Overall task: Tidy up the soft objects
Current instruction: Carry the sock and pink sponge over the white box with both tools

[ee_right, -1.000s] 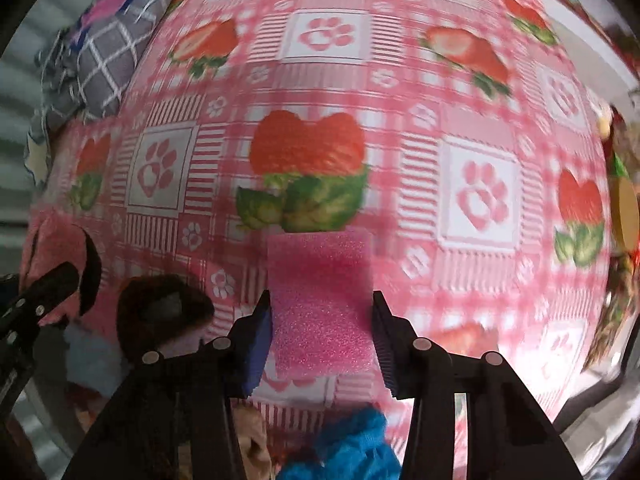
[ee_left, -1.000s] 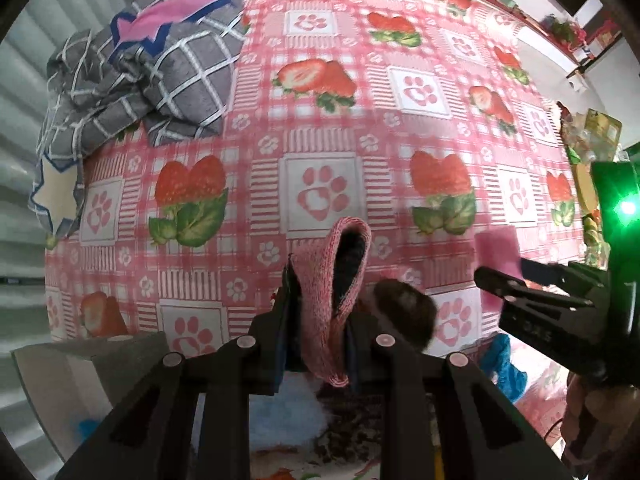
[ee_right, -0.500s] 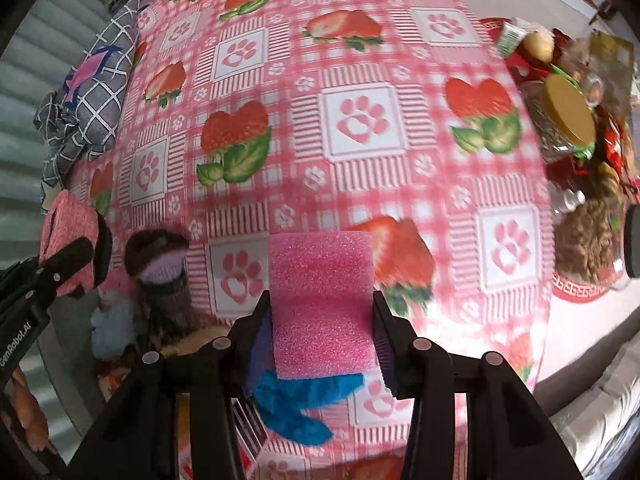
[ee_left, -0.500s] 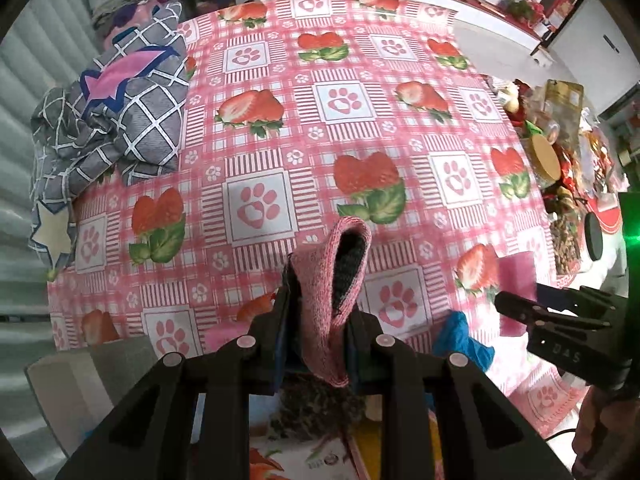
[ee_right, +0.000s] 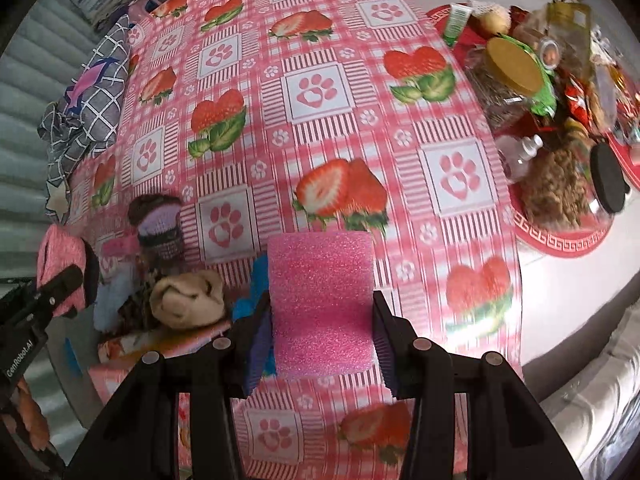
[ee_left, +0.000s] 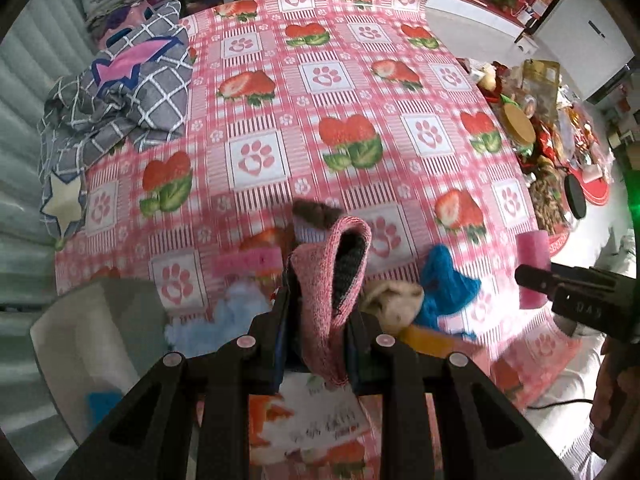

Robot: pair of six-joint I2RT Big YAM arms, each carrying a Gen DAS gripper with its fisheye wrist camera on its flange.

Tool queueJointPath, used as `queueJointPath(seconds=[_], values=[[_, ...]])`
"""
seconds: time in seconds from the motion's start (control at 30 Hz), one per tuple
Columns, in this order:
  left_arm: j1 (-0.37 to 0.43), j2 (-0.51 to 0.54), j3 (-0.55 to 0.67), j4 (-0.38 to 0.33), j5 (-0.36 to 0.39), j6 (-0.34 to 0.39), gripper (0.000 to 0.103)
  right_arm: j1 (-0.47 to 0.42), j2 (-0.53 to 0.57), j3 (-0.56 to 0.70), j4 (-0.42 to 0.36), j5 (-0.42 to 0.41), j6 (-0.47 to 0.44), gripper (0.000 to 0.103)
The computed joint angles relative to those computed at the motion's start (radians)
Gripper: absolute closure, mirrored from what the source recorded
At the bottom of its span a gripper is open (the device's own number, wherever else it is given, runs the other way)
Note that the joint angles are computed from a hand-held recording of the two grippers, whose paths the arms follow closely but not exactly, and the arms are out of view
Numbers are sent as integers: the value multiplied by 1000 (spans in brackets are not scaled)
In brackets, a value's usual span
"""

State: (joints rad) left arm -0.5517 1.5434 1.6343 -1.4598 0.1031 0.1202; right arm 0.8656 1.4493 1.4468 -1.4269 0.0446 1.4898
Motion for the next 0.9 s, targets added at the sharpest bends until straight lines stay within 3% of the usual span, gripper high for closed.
queueJointPath(seconds=[0.57, 0.9], values=[[59, -253, -179, -105, 47, 233, 77, 222, 45, 140, -118, 30, 251, 56], [149, -319, -201, -124, 77, 294, 77, 316, 142, 296, -173, 51, 329, 56]])
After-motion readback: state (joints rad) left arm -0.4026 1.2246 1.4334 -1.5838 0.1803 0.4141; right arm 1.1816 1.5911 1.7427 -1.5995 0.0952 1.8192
